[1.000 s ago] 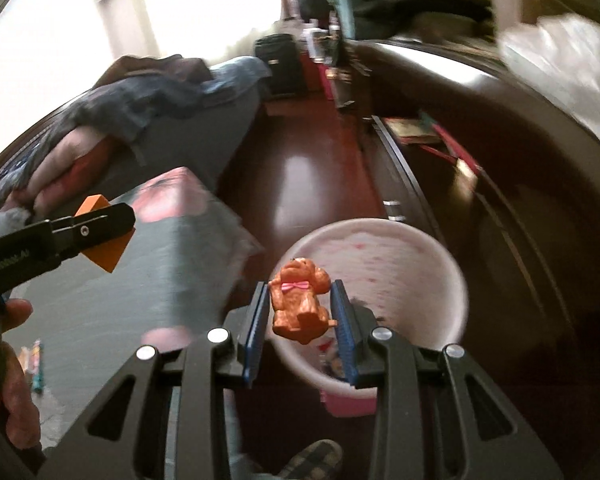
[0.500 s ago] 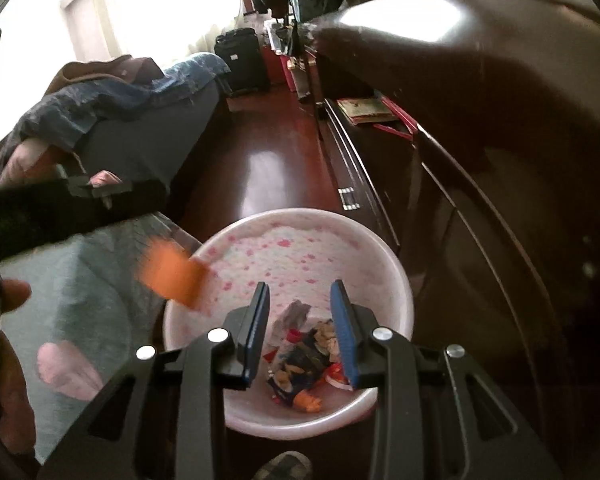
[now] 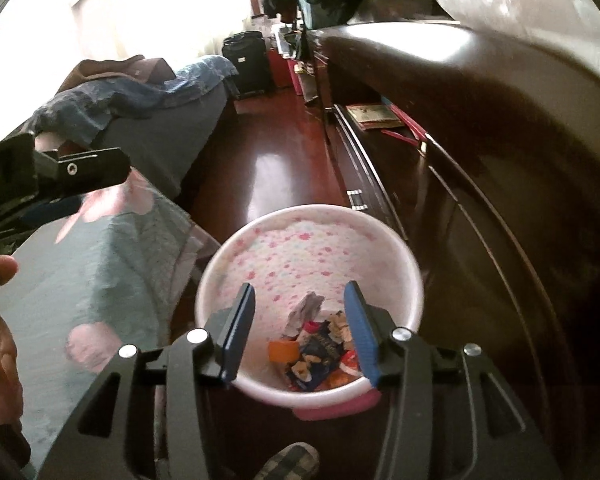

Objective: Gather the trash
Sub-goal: 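Return both tools to the table toward the cardboard box and lighter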

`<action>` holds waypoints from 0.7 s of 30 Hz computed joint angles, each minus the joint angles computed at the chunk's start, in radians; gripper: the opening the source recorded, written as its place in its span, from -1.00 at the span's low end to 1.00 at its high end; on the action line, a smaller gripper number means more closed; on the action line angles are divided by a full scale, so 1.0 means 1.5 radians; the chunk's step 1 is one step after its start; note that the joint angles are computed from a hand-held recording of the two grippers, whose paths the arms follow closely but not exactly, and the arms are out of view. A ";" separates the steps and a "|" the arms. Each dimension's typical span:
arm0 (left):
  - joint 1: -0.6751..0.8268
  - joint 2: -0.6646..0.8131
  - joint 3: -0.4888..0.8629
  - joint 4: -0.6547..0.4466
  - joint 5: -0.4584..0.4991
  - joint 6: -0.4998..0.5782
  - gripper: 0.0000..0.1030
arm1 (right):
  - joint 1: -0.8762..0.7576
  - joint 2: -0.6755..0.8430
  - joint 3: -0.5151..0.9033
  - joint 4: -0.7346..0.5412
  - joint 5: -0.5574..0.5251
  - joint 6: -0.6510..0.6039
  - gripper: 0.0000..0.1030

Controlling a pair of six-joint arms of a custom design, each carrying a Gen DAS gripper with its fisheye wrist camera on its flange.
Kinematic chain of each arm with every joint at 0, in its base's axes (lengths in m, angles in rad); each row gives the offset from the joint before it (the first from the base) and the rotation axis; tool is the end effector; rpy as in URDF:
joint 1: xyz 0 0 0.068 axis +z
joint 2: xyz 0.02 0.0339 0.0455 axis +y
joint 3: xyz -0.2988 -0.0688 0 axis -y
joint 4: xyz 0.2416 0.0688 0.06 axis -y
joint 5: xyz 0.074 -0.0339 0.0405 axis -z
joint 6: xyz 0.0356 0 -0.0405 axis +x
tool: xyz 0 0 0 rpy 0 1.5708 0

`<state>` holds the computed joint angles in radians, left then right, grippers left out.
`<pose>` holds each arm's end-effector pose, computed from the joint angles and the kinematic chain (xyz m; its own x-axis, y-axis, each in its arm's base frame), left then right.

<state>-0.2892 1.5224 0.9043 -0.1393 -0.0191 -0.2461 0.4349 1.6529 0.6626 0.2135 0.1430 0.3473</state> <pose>0.3039 -0.0897 0.2456 -0.7049 -0.0444 -0.7079 0.1032 0.9810 -0.1643 0.2788 0.1239 0.1656 -0.7084 0.0424 -0.7046 -0.0891 0.9848 0.1488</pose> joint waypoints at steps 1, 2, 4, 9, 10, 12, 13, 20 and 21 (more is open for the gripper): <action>0.012 -0.032 -0.018 -0.007 -0.005 0.004 0.79 | 0.014 -0.006 0.002 -0.007 0.005 0.006 0.15; 0.020 -0.051 -0.030 -0.011 -0.009 0.007 0.82 | 0.033 -0.015 0.004 -0.017 0.013 0.015 0.20; 0.045 -0.107 -0.062 -0.022 -0.022 0.018 0.87 | 0.076 -0.030 0.008 -0.036 0.030 0.032 0.37; 0.135 -0.236 -0.121 -0.080 -0.021 0.052 0.93 | 0.181 -0.051 0.038 -0.084 0.066 0.067 0.71; 0.156 -0.258 -0.130 -0.090 -0.012 0.059 0.93 | 0.198 -0.054 0.045 -0.092 0.071 0.072 0.75; 0.215 -0.308 -0.149 -0.121 0.012 0.080 0.93 | 0.247 -0.052 0.070 -0.119 0.083 0.082 0.83; 0.254 -0.335 -0.159 -0.140 0.026 0.096 0.93 | 0.264 -0.052 0.077 -0.125 0.087 0.085 0.84; 0.579 -0.427 -0.222 -0.224 0.179 0.249 0.93 | 0.399 -0.015 0.158 -0.186 0.128 0.100 0.88; 0.618 -0.421 -0.226 -0.229 0.198 0.264 0.93 | 0.410 -0.013 0.164 -0.193 0.132 0.105 0.88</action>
<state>0.6373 0.8915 0.5646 -0.4824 0.2784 0.1494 1.0506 1.6338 0.9084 -0.0765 0.3413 0.5041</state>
